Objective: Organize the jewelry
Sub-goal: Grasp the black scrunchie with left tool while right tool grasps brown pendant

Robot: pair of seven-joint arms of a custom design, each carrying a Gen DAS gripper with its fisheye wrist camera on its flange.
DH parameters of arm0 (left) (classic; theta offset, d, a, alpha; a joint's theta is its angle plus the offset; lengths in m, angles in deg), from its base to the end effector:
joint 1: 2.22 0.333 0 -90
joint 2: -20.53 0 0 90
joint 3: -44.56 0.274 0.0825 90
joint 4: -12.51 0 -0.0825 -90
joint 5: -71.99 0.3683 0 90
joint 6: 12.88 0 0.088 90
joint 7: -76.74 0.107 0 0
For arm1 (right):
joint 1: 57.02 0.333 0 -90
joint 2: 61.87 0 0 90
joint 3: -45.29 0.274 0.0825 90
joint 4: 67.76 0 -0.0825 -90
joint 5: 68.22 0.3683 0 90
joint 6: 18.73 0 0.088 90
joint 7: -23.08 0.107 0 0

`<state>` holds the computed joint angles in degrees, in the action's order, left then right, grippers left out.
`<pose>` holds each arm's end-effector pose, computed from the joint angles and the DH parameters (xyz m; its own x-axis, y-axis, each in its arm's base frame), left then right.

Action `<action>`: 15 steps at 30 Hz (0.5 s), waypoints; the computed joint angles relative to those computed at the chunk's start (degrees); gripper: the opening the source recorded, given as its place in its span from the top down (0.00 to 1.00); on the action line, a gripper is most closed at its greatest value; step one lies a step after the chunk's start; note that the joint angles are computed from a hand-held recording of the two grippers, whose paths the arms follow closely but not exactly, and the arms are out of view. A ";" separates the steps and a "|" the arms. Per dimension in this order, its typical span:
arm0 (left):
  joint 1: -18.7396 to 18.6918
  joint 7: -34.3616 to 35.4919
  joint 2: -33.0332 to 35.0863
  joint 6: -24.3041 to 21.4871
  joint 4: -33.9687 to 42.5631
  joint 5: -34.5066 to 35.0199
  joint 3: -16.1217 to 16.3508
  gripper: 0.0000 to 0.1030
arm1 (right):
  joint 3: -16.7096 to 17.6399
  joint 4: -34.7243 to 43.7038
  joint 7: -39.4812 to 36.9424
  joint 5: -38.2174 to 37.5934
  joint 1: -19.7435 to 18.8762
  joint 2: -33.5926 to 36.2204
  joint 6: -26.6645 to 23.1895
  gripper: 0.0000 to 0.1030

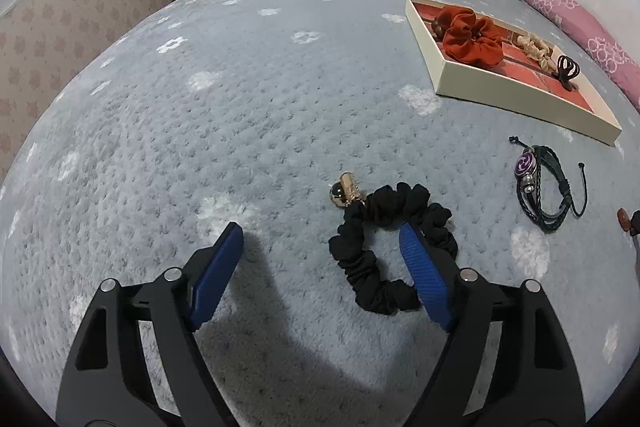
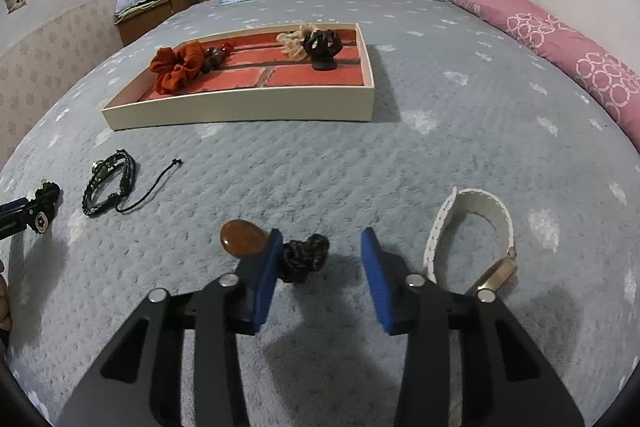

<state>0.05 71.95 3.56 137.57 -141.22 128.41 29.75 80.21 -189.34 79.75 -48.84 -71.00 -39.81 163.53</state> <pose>0.4015 -0.1035 0.3117 0.5815 -0.8126 -0.0392 -0.6580 -0.4413 -0.6102 0.5740 0.1693 0.3087 0.4804 -0.8761 -0.0412 -0.6512 -0.3248 -0.6859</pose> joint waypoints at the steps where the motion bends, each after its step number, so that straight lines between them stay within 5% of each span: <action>1: -0.07 0.37 0.36 -0.28 0.29 -0.19 -0.01 0.25 | 0.03 0.11 -0.03 -0.09 0.00 0.10 -0.15 0.64; 7: -0.20 1.26 1.82 0.88 1.39 1.05 0.36 0.43 | 1.73 -0.07 -1.43 0.45 -1.42 0.29 -0.22 0.72; 15: -1.45 2.53 2.81 0.83 2.57 3.19 0.12 0.82 | 2.41 -0.40 -1.88 0.19 -2.04 0.18 -0.06 0.78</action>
